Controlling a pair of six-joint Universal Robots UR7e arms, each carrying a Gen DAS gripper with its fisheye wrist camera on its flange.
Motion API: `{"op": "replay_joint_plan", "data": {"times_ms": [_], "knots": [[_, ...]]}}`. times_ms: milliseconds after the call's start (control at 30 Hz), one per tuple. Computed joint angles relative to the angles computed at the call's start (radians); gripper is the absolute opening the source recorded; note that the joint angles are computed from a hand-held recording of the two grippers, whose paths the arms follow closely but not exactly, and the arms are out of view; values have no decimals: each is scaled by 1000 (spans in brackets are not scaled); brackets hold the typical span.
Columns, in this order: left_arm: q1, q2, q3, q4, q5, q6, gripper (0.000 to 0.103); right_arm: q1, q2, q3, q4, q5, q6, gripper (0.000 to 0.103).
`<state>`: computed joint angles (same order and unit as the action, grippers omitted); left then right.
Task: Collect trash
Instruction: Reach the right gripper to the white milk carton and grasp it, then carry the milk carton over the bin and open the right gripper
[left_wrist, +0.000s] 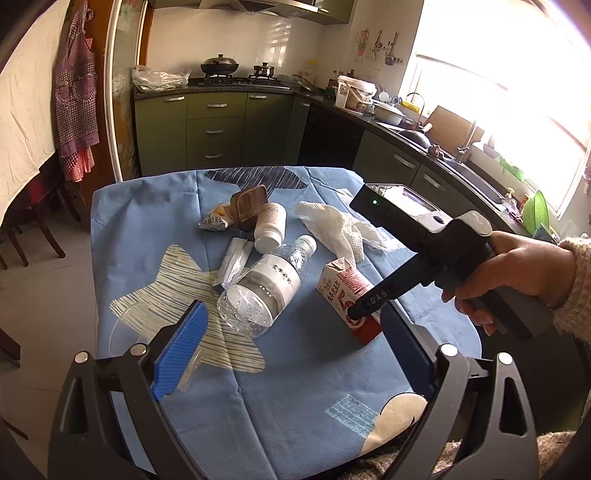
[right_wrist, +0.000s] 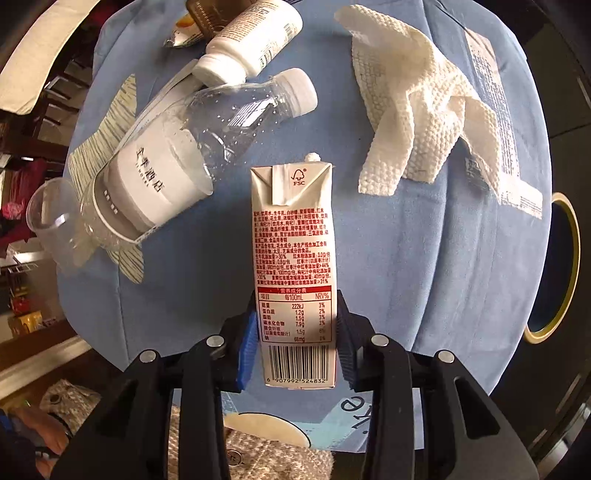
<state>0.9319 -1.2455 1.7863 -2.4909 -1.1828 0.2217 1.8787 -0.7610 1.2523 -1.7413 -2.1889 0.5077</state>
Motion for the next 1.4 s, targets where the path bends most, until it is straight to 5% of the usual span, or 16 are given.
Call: {"op": "replay_joint_plan", "data": {"times_ms": [467, 600, 733, 867, 1100, 1400], "knots": [[-19, 32, -6, 13, 19, -16, 90, -66, -385, 386, -273, 81, -68, 37], [-26, 40, -6, 18, 24, -30, 90, -102, -511, 431, -340, 41, -77, 37], [-31, 41, -12, 24, 30, -40, 90, -159, -600, 433, -362, -77, -72, 37], [-35, 39, -18, 16, 61, -56, 90, -253, -633, 435, -389, -210, -91, 37], [-36, 51, -38, 44, 131, -97, 90, -430, -625, 447, -485, -179, -164, 38], [-35, 57, -63, 109, 173, -130, 90, -434, -635, 494, -622, -102, -262, 44]]}}
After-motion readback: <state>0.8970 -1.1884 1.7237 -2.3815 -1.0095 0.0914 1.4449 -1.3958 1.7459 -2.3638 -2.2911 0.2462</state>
